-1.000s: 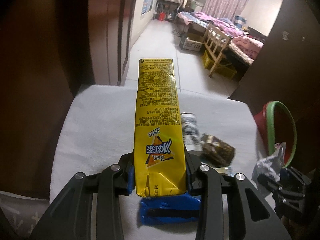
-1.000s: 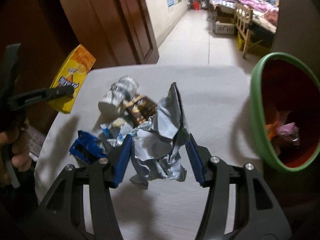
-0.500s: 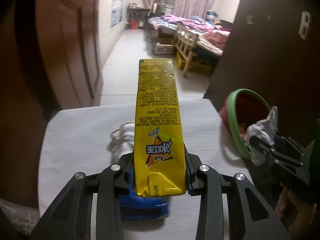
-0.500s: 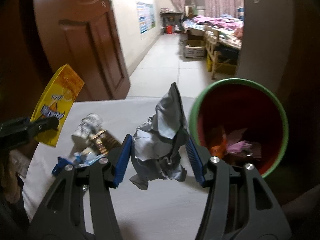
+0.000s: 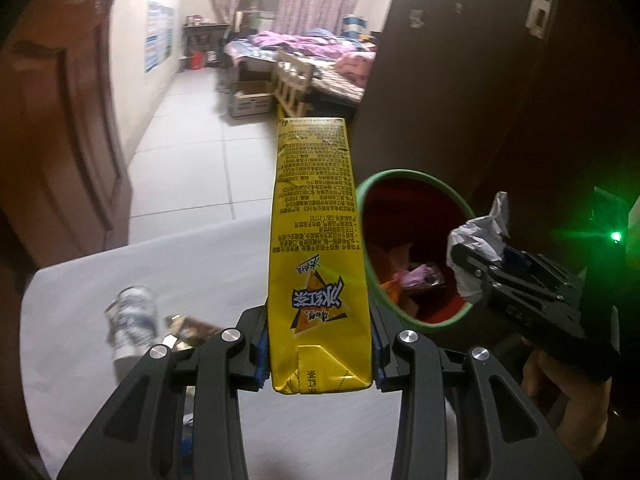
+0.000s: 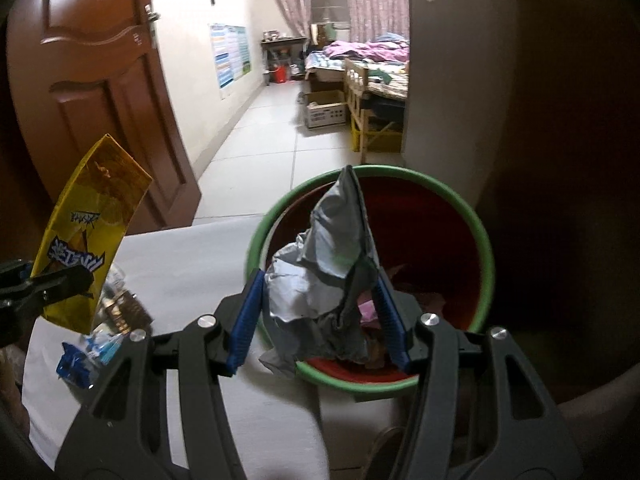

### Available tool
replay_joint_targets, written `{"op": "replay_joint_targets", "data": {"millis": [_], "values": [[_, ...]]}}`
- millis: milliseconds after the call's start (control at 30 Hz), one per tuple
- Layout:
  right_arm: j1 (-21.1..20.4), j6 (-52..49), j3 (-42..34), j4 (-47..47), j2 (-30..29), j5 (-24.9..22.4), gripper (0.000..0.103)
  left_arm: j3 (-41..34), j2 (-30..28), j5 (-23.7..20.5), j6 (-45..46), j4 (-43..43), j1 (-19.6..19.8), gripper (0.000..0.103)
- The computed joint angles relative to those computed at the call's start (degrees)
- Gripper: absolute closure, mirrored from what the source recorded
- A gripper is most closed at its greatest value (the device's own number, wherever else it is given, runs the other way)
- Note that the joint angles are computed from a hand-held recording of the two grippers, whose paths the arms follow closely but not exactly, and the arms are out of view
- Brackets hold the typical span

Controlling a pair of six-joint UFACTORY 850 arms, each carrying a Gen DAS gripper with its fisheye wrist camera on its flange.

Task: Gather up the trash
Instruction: 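Carry the yellow carton over the bin with the left tool while the right tool carries the grey paper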

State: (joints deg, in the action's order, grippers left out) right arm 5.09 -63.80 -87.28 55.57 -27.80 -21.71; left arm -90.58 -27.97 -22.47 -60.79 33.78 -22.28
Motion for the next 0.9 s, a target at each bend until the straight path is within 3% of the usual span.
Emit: {"op": "replay_joint_targets", "data": {"millis": [167,633,900], "values": [[-0.71,0.29,-2.19,0.03,-1.48,1.55,0.05,-6.35,-4.22,1.32,10.13,-7.55,-0.3,0.069],[-2.25,10.38,-8.43,-9.93,-6.89,1.66,0.05,-21.66,-15.41,-0.39,26.33,-21.97,-0.54,0.069],[-2.32,14.07,-11.15,-14.14,-9.02,1.12,0.051,-26.68,-19.22,-2.15,31.47,-26.41,0.17,0.069]]}}
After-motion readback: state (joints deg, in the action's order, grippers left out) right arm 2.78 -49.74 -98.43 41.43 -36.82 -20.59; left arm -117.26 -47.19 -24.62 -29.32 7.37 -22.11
